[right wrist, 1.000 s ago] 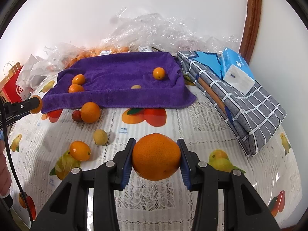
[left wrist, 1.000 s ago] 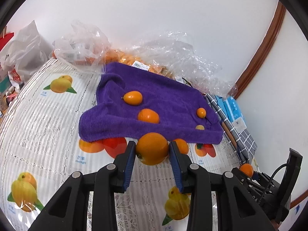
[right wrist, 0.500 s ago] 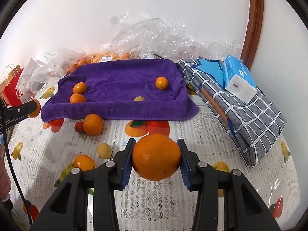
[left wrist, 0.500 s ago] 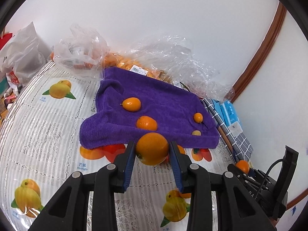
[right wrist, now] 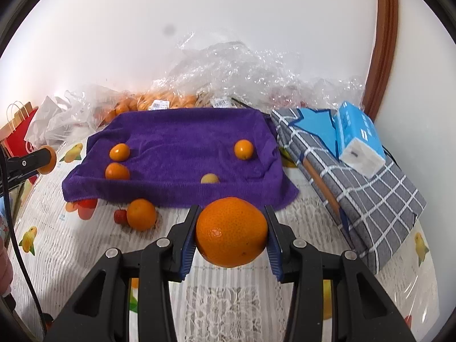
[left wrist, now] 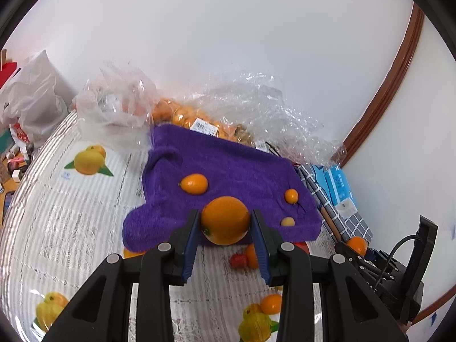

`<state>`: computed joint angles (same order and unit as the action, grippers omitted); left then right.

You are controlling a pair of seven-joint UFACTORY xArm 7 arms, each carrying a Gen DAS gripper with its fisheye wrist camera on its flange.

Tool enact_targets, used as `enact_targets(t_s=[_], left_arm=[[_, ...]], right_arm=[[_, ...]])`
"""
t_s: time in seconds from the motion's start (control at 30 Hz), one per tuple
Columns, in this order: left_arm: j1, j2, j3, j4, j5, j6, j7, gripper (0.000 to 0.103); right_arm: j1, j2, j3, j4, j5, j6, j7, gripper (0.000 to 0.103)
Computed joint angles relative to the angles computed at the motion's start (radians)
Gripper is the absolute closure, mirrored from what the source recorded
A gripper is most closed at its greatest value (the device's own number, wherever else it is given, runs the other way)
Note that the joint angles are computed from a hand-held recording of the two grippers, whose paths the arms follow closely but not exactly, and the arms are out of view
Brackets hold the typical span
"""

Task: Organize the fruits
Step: 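Carry both held oranges up over the purple towel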

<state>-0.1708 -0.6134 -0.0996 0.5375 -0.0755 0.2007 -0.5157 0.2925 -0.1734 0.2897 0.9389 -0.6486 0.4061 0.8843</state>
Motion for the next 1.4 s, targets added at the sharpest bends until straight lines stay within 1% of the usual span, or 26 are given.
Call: enact_targets(t_s=[0.17, 0.37, 0.47, 0.6, 0.77, 0.9, 0.97, 1.1, 1.2, 1.27, 1.4], left_arm=[[0.009, 0.028, 0.007, 0.034, 0.018, -0.001, 0.027, 0.069], [0.054, 0.072, -0.021, 0.067, 0.055, -0.024, 0.031, 0.069], [0.049, 0.1, -0.008, 0.08, 0.048, -0.035, 0.032, 0.069], [0.015, 0.133, 0.03, 0.094, 0.016, -0.057, 0.053, 0.069], [0.016, 0.172, 0.039, 0.121, 0.007, -0.071, 0.075, 0.069], [0.043, 0.194, 0.025, 0.137, 0.018, -0.075, 0.075, 0.069], [0.039, 0.206, 0.033, 0.144, 0.013, -0.079, 0.082, 0.069], [0.036, 0.225, 0.047, 0.152, 0.0, -0.078, 0.094, 0.069], [0.04, 0.235, 0.048, 0.155, -0.003, -0.076, 0.099, 0.069], [0.057, 0.242, 0.036, 0.157, 0.006, -0.07, 0.091, 0.069], [0.053, 0.251, 0.045, 0.151, 0.0, -0.065, 0.096, 0.069]], right_arm=[[0.004, 0.039, -0.005, 0.044, -0.012, -0.003, 0.005, 0.061], [0.025, 0.101, -0.027, 0.106, -0.05, -0.002, 0.027, 0.061], [0.039, 0.133, -0.045, 0.138, -0.069, 0.001, 0.04, 0.061], [0.061, 0.17, -0.071, 0.18, -0.089, 0.006, 0.056, 0.061], [0.083, 0.207, -0.102, 0.224, -0.104, 0.012, 0.061, 0.061], [0.096, 0.228, -0.121, 0.249, -0.117, 0.019, 0.068, 0.061], [0.099, 0.238, -0.13, 0.259, -0.121, 0.019, 0.07, 0.061], [0.106, 0.254, -0.145, 0.272, -0.122, 0.021, 0.072, 0.061], [0.11, 0.265, -0.153, 0.281, -0.124, 0.021, 0.073, 0.061], [0.113, 0.272, -0.159, 0.286, -0.126, 0.022, 0.074, 0.061], [0.115, 0.284, -0.169, 0.291, -0.125, 0.018, 0.07, 0.061]])
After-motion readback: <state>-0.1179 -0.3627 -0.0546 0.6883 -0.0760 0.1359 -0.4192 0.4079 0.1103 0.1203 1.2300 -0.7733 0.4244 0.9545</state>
